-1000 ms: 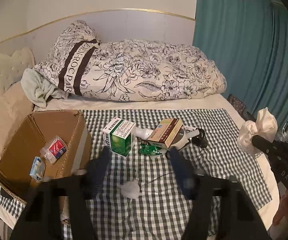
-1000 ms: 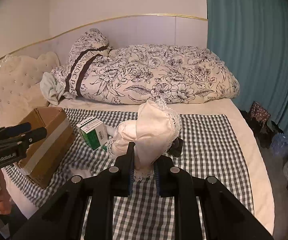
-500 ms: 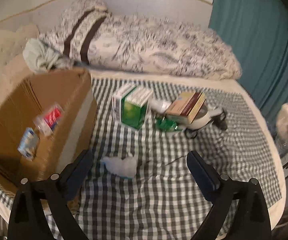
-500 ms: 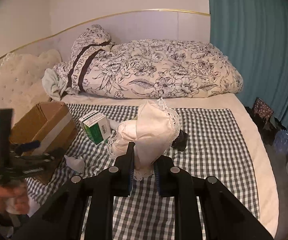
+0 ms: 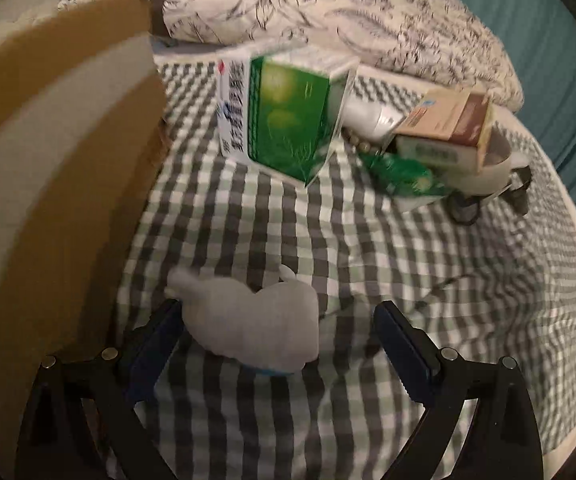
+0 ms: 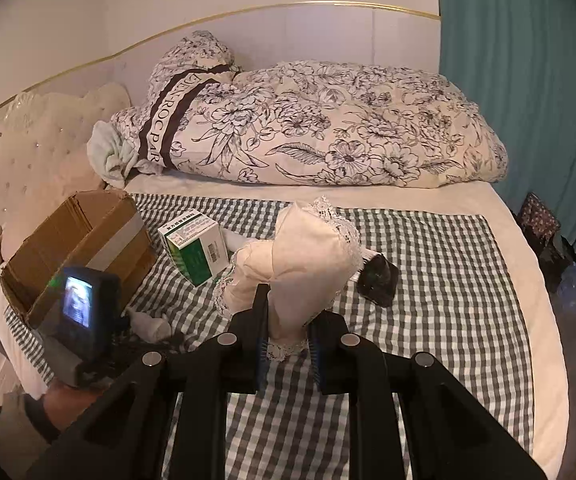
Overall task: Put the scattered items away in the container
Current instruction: 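Lift the bear toy with the left tool while the right tool carries the lace cloth toward the box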
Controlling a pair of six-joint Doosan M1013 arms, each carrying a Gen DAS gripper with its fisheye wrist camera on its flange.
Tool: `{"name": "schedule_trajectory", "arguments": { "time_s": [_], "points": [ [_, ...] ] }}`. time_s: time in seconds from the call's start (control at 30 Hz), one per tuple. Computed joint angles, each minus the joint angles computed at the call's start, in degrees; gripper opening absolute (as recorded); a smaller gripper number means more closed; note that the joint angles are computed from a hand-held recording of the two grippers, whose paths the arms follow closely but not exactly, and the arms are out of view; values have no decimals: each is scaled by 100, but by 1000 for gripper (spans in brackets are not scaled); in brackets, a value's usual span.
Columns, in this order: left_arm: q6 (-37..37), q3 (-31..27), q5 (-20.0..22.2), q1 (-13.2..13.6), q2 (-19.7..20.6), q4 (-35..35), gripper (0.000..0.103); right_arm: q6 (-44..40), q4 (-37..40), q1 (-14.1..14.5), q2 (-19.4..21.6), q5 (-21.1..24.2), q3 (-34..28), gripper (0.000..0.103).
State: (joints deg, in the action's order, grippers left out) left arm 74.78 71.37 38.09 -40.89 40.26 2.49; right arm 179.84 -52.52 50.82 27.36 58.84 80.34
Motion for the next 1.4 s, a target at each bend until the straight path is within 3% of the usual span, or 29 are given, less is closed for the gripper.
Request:
{"name": "schedule_trajectory", "arguments": {
  "time_s": [0.07, 0.1, 0.13, 0.23, 0.4, 0.8, 1.07, 1.4],
  "points": [
    [192, -32, -3, 37, 59, -269, 93, -135, 38, -38, 55, -39, -85, 17],
    [109, -15, -36, 38, 59, -199, 74, -188, 51, -50, 82, -54, -123, 17],
    [-13, 10, -55, 38, 49, -80, 63, -217, 56, -60, 96, -68, -143, 17],
    [228, 98, -142, 80, -14, -351, 60, -265, 67, -90, 145, -147, -207, 17],
    [449, 276, -278, 66, -161, -434, 60, -374, 123, -88, 236, -230, -325, 17],
    [487, 749, -1003, 84, -925, -708, 60, -400, -248, 105, 308, 18, -734, 17],
    [-430, 995, -1466, 172, -1411, 417, 60, -595, -405, 196, 517, -1, -1253, 17],
    [-1520, 1158, -1285, 614, -1744, 1426, 60, -1220, -98, 205, 1070, -350, -2213, 17]
  ]
}}
